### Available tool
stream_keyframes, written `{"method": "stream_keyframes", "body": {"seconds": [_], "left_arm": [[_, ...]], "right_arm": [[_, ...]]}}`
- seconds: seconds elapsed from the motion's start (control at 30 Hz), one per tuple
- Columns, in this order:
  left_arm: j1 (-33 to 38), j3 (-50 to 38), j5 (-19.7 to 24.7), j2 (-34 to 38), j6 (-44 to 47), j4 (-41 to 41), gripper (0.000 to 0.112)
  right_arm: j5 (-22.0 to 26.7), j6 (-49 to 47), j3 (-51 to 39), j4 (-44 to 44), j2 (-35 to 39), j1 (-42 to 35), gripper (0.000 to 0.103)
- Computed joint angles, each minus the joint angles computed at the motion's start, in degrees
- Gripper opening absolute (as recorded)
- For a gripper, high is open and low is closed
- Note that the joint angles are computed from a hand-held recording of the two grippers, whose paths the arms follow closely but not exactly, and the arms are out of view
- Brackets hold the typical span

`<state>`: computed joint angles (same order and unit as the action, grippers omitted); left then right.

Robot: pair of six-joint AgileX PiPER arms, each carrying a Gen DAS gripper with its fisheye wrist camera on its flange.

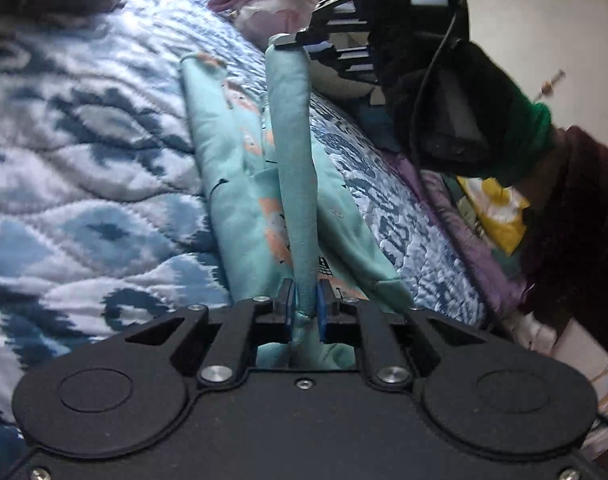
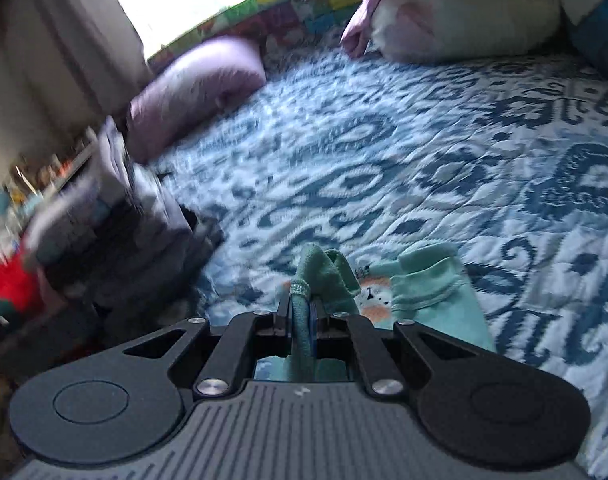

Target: Fold clothes

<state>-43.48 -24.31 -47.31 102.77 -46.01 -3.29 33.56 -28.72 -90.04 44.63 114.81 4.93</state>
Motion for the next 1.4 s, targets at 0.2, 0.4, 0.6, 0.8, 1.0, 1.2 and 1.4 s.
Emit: {"method": "stream_keyframes", "body": {"seconds": [0.2,0.4,0.6,0.8,1.0,1.2,1.4], "left_arm": [[3.90,1.52,-3.26,0.96,-7.81,6.38,0.009],[7.46,3.76,-7.98,2.26,-14.57,11.26,0.009],[8.32,5.23,-8.78,1.96,-16.90,11.19,0.009],[7.00,6.39,-9.63,1.30,-18.17,8.38,0.009],[5.51,7.10,-8.84,0.73,-17.97,6.91,0.009],[5.23,6.91,-7.13,-0.51,-17.87,7.10,0.009],[6.94,6.52,-6.57,-0.70,-18.84,9.69,0.009]], "right_arm": [[-0.30,9.56,-6.51,-12.90,5.65,5.31,0.010],[-0.62,18.60,-11.06,-24.41,10.08,8.36,0.010],[-1.69,13.53,-11.07,-16.12,10.34,6.79,0.033],[-2.49,4.30,-9.14,-7.73,9.35,2.60,0.036],[1.16,-6.55,-8.59,-0.55,11.82,0.08,0.036],[1.25,-11.96,-9.51,4.24,12.96,0.76,0.036],[3.77,-12.86,-11.47,6.36,12.26,-1.04,0.041]]}}
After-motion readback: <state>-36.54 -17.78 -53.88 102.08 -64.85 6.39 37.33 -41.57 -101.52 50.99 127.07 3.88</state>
